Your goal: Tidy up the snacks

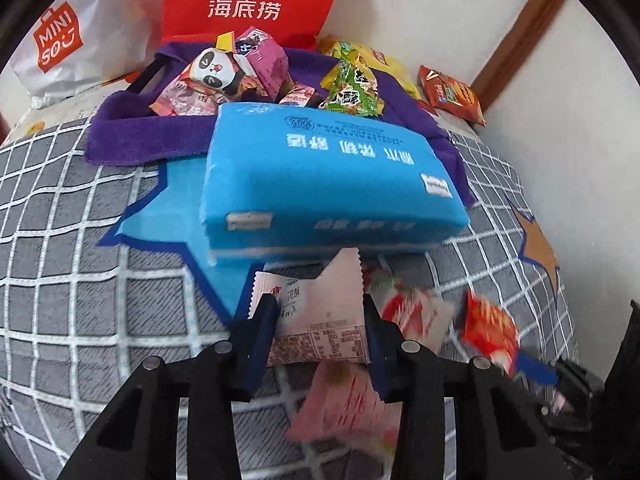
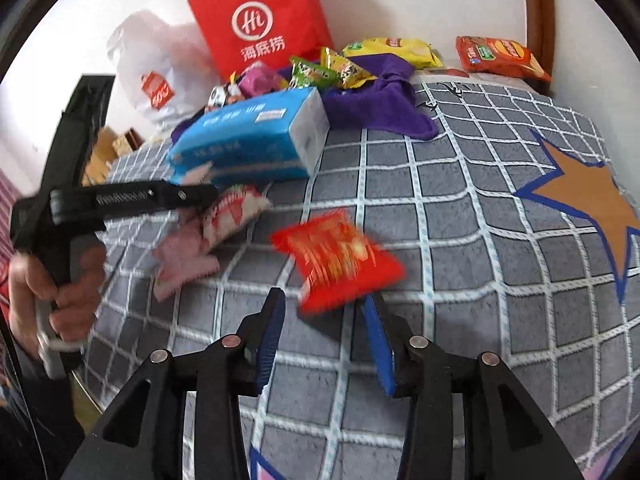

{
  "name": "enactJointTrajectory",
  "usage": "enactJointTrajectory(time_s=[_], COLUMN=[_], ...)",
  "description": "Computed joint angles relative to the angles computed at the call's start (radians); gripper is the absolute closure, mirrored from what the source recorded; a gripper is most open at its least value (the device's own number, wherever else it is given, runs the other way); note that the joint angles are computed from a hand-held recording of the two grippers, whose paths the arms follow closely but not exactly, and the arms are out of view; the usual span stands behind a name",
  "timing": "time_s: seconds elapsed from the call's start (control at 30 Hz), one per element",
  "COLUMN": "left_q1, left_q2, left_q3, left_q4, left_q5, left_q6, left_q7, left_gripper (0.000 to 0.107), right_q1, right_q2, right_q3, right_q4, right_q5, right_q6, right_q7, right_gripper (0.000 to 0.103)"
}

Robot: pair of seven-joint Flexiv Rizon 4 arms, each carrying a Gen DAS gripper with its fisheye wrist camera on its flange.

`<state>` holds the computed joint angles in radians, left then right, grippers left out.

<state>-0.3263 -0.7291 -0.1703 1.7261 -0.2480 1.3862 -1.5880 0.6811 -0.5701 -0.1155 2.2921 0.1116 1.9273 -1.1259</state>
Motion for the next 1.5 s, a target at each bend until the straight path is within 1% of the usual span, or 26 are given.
enactJointTrajectory(time_s=[0.07, 0.1, 0.13, 0.17, 0.27, 0.33, 0.37, 0.4, 0.43, 0.47, 0.5, 0.53, 0.57, 0.67, 0.7, 0.73, 0.83, 0.87, 0.97, 1.07, 1.1, 1.2, 1.3, 1.43, 1.5], left_q1=[0.018, 0.028, 0.025, 0.008, -0.042, -0.053, -0.045, -0.028, -0.02, -0.011, -0.004, 0.008, 0.02, 0.065, 0.076, 0.1, 0.167, 0.19, 0.241, 0.298, 0.318, 0.349, 0.361, 0.424, 0.423], left_q2=[0.022, 0.035, 0.047, 0.062, 0.085, 0.089, 0.088, 0.088, 0.085, 0.081, 0.078, 0.074, 0.071, 0.061, 0.058, 0.056, 0.052, 0.053, 0.067, 0.085, 0.093, 0.123, 0.145, 0.151, 0.157], left_q3=[-0.013, -0.018, -0.008, 0.023, 0.111, 0.137, 0.132, 0.115, 0.104, 0.094, 0.085, 0.07, 0.055, 0.0, -0.015, -0.043, -0.121, -0.148, -0.203, -0.266, -0.288, -0.32, -0.337, -0.418, -0.423], left_q4=[0.035, 0.055, 0.067, 0.079, 0.096, 0.101, 0.105, 0.113, 0.118, 0.126, 0.132, 0.138, 0.145, 0.165, 0.169, 0.176, 0.197, 0.206, 0.238, 0.27, 0.281, 0.299, 0.307, 0.307, 0.29], left_q5=[-0.001, 0.003, 0.012, 0.032, 0.089, 0.12, 0.128, 0.128, 0.128, 0.127, 0.123, 0.116, 0.11, 0.091, 0.086, 0.08, 0.053, 0.046, 0.029, 0.008, 0.002, -0.018, -0.03, -0.064, -0.08], left_q6=[0.002, 0.005, 0.0, -0.006, -0.006, -0.002, 0.003, 0.009, 0.02, 0.041, 0.059, 0.074, 0.092, 0.139, 0.149, 0.158, 0.172, 0.179, 0.189, 0.191, 0.189, 0.171, 0.177, 0.158, 0.136], left_q7=[0.013, 0.026, 0.034, 0.034, 0.009, 0.004, 0.012, 0.026, 0.033, 0.039, 0.042, 0.049, 0.057, 0.091, 0.102, 0.121, 0.163, 0.177, 0.207, 0.23, 0.237, 0.256, 0.278, 0.319, 0.334], left_gripper=[0.069, 0.069, 0.069, 0.069, 0.069, 0.068, 0.068, 0.067, 0.067, 0.066, 0.065, 0.063, 0.062, 0.061, 0.061, 0.062, 0.065, 0.066, 0.068, 0.069, 0.07, 0.07, 0.071, 0.071, 0.071], right_q1=[0.037, 0.064, 0.073, 0.077, 0.077, 0.1, 0.113, 0.127, 0.131, 0.108, 0.069, 0.044, 0.047, 0.068, 0.089, 0.138, 0.258, 0.271, 0.259, 0.292, 0.31, 0.36, 0.375, 0.411, 0.419], right_q2=[0.001, -0.005, -0.009, -0.014, -0.025, -0.036, -0.048, -0.055, -0.055, -0.057, -0.059, -0.067, -0.073, -0.094, -0.101, -0.113, -0.138, -0.137, -0.113, -0.093, -0.085, -0.052, -0.035, -0.02, -0.011], right_q3=[-0.035, -0.06, -0.069, -0.072, -0.067, -0.088, -0.102, -0.119, -0.124, -0.115, -0.081, -0.071, -0.076, -0.116, -0.137, -0.19, -0.309, -0.318, -0.296, -0.317, -0.331, -0.37, -0.383, -0.419, -0.429], right_q4=[0.021, 0.028, 0.026, 0.022, -0.007, -0.033, -0.051, -0.067, -0.091, -0.102, -0.111, -0.117, -0.137, -0.158, -0.158, -0.146, -0.125, -0.121, -0.103, -0.085, -0.078, -0.07, -0.077, -0.088, -0.095], right_q5=[0.034, 0.067, 0.089, 0.109, 0.128, 0.135, 0.138, 0.141, 0.158, 0.109, 0.08, 0.029, 0.043, 0.007, 0.014, 0.002, 0.004, 0.012, 0.012, 0.031, 0.036, 0.044, 0.046, 0.075, 0.088], right_q6=[0.036, 0.062, 0.074, 0.086, 0.089, 0.079, 0.075, 0.057, 0.011, -0.01, -0.012, -0.018, -0.057, -0.123, -0.125, -0.11, -0.117, -0.118, -0.099, -0.081, -0.079, -0.088, -0.077, -0.053, -0.048], right_q7=[-0.009, -0.011, -0.011, -0.01, -0.016, -0.031, -0.038, -0.04, -0.056, -0.03, -0.029, 0.001, -0.012, 0.035, 0.037, 0.062, 0.103, 0.108, 0.133, 0.148, 0.149, 0.147, 0.152, 0.153, 0.148], right_gripper=[0.047, 0.047, 0.045, 0.042, 0.041, 0.039, 0.037, 0.037, 0.037, 0.037, 0.037, 0.037, 0.037, 0.038, 0.038, 0.04, 0.05, 0.05, 0.05, 0.05, 0.05, 0.05, 0.05, 0.05, 0.05])
